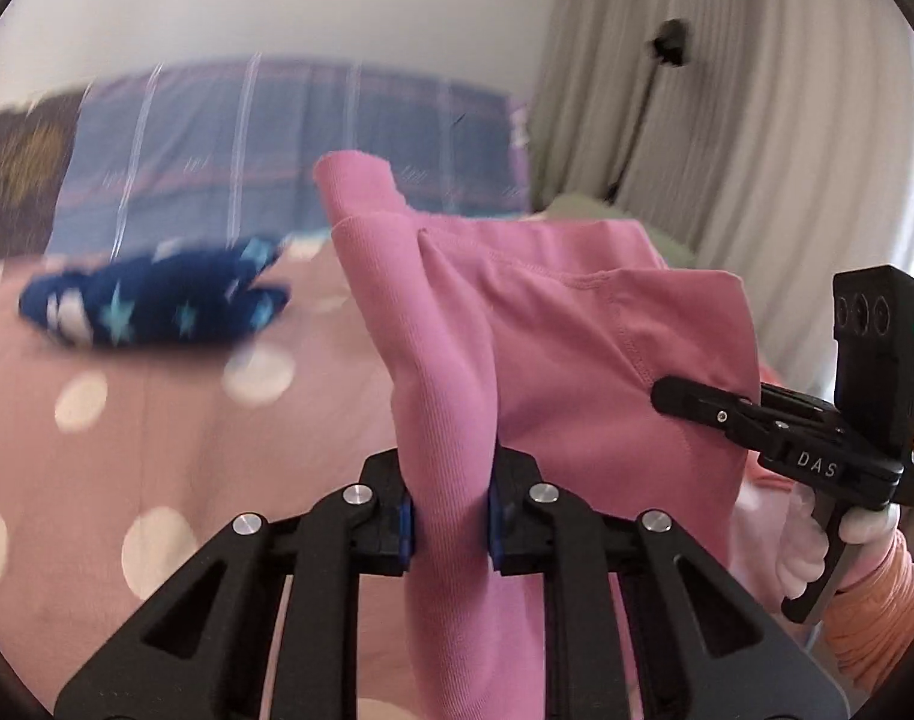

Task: Fold small clothes
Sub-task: 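Grasp the shirt edge with both grippers and lift it, then fold the lifted shirt over onto itself and open both grippers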

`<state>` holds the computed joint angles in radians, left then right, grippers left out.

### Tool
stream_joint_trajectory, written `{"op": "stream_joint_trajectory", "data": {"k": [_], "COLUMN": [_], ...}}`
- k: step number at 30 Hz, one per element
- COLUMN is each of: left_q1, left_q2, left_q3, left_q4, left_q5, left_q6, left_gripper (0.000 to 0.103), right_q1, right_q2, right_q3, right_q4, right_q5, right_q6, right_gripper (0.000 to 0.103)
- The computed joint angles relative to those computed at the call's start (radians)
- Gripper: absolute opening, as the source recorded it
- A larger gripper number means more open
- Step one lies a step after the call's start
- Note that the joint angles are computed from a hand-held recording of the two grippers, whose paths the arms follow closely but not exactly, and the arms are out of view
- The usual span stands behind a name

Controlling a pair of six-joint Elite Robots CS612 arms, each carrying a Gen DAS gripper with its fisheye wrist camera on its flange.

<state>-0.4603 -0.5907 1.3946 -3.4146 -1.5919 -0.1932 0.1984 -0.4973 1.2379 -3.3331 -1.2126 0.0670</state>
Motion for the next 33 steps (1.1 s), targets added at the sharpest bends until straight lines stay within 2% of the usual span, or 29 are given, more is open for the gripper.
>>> {"op": "stream_joint_trajectory", "data": {"k": [4,8,10,16,21,26,29,33], "left_q1": [-0.046,-0.088,-0.111,-0.177,-0.211,-0.224,-0.228,-0.225], "left_q2": [-0.033,-0.039,-0.033,0.021,0.092,0.17,0.236,0.364], "left_q3": [0.019,-0.022,-0.06,-0.234,-0.378,-0.514,-0.627,-0.857], "left_q4": [-0.074,-0.094,-0.08,0.062,0.184,0.304,0.372,0.515], "left_q5": [-0.015,-0.075,-0.108,-0.204,-0.239,-0.253,-0.248,-0.225], "left_q6": [0.076,0.137,0.169,0.236,0.271,0.286,0.298,0.292], "left_gripper": [0.017,0.017,0.017,0.017,0.017,0.017,0.017,0.018], "right_q1": [-0.015,-0.044,-0.061,-0.126,-0.181,-0.231,-0.254,-0.261], "right_q2": [-0.095,-0.177,-0.21,-0.284,-0.295,-0.276,-0.245,-0.196], "right_q3": [0.176,0.314,0.369,0.506,0.546,0.54,0.491,0.416], "right_q4": [-0.234,-0.379,-0.433,-0.548,-0.556,-0.512,-0.454,-0.374], "right_q5": [-0.093,-0.192,-0.245,-0.397,-0.458,-0.476,-0.474,-0.481], "right_q6": [0.022,0.031,0.043,0.079,0.131,0.181,0.212,0.238], "right_gripper": [0.017,0.017,0.017,0.017,0.017,0.017,0.018,0.019]}}
